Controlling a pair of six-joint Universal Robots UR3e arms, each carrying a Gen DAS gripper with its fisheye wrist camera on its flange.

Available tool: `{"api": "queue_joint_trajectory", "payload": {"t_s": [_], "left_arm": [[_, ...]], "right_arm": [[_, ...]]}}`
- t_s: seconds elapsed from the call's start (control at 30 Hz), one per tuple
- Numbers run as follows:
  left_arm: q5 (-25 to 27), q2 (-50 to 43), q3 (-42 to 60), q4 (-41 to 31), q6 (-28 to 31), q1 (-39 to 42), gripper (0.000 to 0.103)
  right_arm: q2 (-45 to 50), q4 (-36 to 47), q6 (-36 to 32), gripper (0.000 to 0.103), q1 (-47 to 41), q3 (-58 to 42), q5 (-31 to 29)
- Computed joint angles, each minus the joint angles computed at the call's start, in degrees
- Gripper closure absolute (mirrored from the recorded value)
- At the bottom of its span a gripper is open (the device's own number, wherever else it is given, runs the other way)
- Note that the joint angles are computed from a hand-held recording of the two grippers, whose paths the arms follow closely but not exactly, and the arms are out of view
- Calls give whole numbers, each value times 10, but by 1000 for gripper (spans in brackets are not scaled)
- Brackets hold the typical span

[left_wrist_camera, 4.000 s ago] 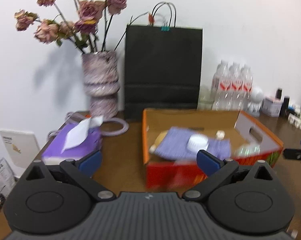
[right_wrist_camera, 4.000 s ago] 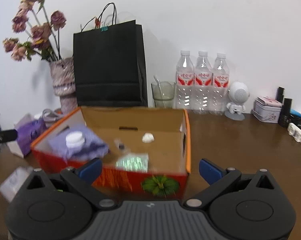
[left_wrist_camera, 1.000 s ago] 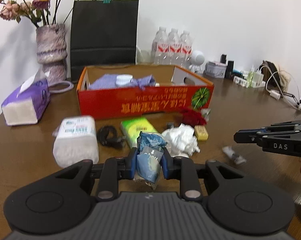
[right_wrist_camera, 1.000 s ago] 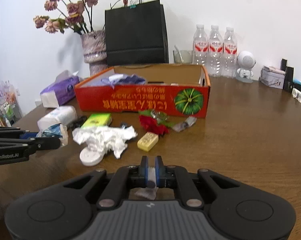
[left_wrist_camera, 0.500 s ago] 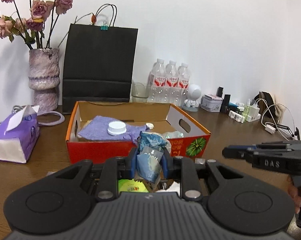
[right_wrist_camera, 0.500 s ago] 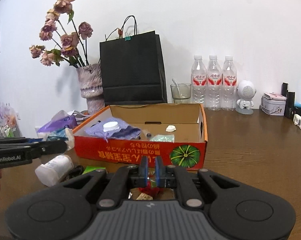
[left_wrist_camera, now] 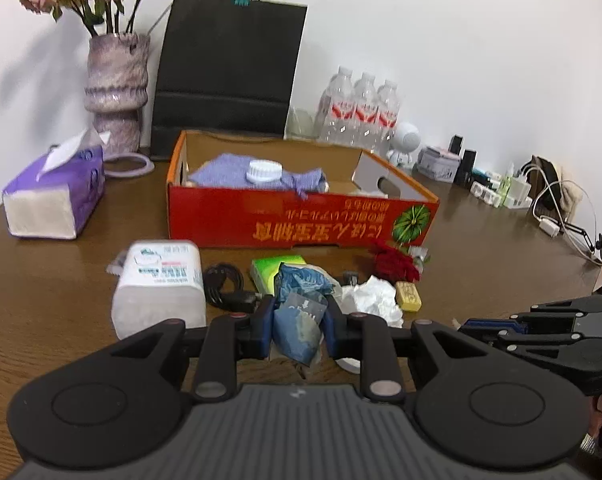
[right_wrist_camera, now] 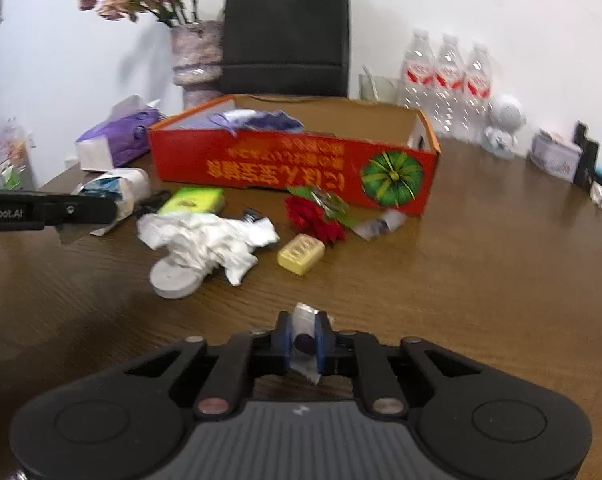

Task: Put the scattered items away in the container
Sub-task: 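Lift the blue packet and wrapped candy toward the box with both tools, then carry both items over the cardboard box and open both tools to drop them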

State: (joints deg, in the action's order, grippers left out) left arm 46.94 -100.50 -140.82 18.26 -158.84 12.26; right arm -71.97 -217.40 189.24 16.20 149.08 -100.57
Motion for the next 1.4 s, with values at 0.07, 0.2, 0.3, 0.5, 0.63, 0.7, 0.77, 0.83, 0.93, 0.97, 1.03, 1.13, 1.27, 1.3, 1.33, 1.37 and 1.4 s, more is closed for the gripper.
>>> {"api": "queue_joint_trajectory", "payload": {"t_s": [0.07, 0.2, 0.3, 0.5, 0.63, 0.7, 0.77, 0.83, 0.93, 0.97, 1.03, 1.13, 1.27, 1.3, 1.33, 1.37, 1.4], "left_arm": [[-3, 5, 0, 8, -9, -2, 78], [-10, 6, 21, 18, -28, -14, 78], [-15, 5, 30, 26, -38, -23, 78], [-16, 13, 9, 4, -12, -13, 78], [-14, 12, -1, -10, 3, -5, 78], [-17, 17, -4, -15, 6, 1, 78], [-21, 24, -7, -12, 4, 7, 78], [-25, 28, -6, -7, -1, 9, 78], [-26, 23, 18, 3, -19, -2, 78], [-24, 18, 33, 9, -30, -9, 78], [-17, -5, 78, 29, -60, -33, 78], [8, -52, 172, 47, -116, -79, 78], [55, -137, 317, 53, -204, -135, 78], [77, -163, 358, 49, -228, -151, 78], [100, -192, 404, 36, -245, -166, 78], [118, -219, 445, 19, -257, -177, 78], [136, -248, 490, -2, -268, -188, 78]], "right_arm": [[-11, -8, -5, 98, -2, 2, -1], [-40, -6, -16, 101, -13, -5, 1], [-63, 5, -26, 101, -25, -16, 9], [-82, 69, -5, 72, -26, -6, 38], [-2, 37, 20, 80, 0, -16, 8], [2, 44, 18, 82, 2, -27, 4], [-1, 37, 7, 83, -4, -28, 11], [-15, 42, -6, 83, 0, -37, -2], [-49, 43, -22, 83, -4, -40, -6], [-57, 46, -26, 83, -5, -46, -8], [-73, 53, -38, 83, -15, -65, -8], [-77, 55, -51, 83, -33, -111, 1], [-40, 48, -42, 83, -66, -196, 27], [-28, 50, -38, 83, -77, -219, 36], [-9, 57, -32, 83, -89, -252, 47], [6, 66, -27, 83, -99, -278, 58], [23, 74, -19, 83, -110, -303, 70]]}}
